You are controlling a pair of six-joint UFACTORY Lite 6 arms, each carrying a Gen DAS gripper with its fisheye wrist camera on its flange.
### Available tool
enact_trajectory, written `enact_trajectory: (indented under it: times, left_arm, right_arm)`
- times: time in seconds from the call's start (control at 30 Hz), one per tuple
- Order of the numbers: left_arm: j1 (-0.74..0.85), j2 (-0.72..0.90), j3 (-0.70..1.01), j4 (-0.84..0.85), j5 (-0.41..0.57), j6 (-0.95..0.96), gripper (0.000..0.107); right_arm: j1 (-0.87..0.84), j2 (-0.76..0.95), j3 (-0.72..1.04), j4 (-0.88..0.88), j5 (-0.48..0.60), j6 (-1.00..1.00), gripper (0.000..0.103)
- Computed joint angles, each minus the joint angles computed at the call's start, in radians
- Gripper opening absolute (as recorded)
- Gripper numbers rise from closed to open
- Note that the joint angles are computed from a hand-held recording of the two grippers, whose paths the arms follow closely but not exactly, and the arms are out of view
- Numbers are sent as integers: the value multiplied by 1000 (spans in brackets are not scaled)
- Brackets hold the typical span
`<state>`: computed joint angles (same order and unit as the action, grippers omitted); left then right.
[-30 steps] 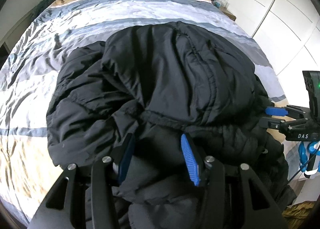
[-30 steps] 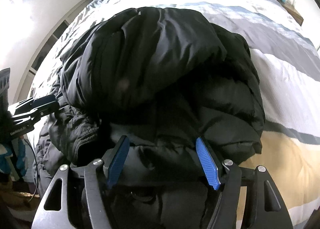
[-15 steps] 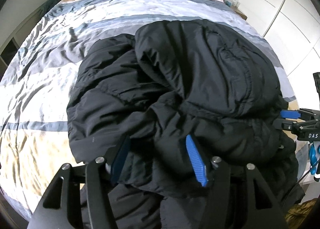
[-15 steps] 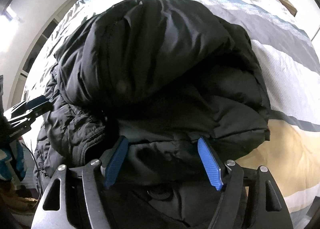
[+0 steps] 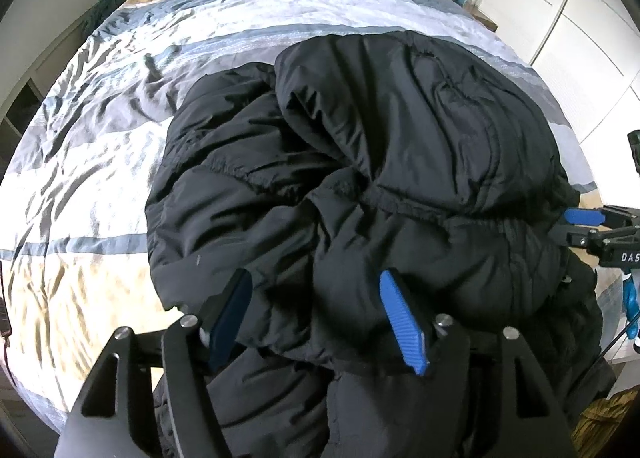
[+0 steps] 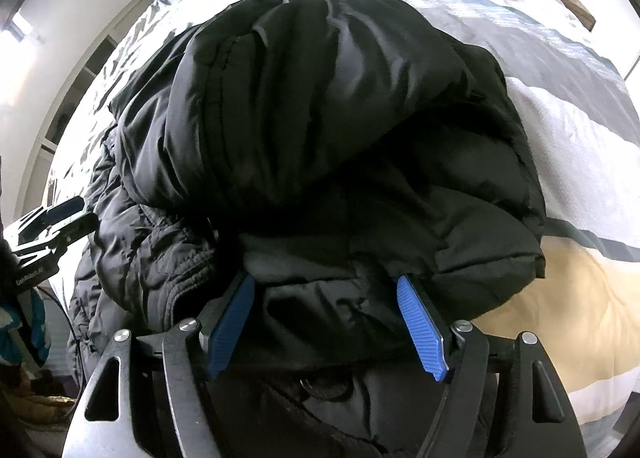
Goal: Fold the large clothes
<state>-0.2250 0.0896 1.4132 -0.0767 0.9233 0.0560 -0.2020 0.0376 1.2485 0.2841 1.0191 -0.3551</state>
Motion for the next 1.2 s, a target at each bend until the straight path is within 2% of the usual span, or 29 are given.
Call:
enact_trajectory:
  times: [0.23,0.5,0.8,0.97,1.2]
  left_arm:
    - [-21,-31,-11,84,42,-62,67]
    - [-11,-68,-36,102,88,-80,67]
    - [14,-128,-91,124,113,-81,68]
    - [163,-189,-146,90,135,13,68]
    - [545,-261,-213,-29,192,305,68]
  right_arm:
    - [-39,-42,-16,1,28,-27,74]
    - [-111,-92,-35,5,59,-72,83]
    - [-226,-157,-79,7,102,-139,88]
    - [-323,-190,-99,-4,139,-194,90]
    - [-453,-216,-119,-39,176,-258,91]
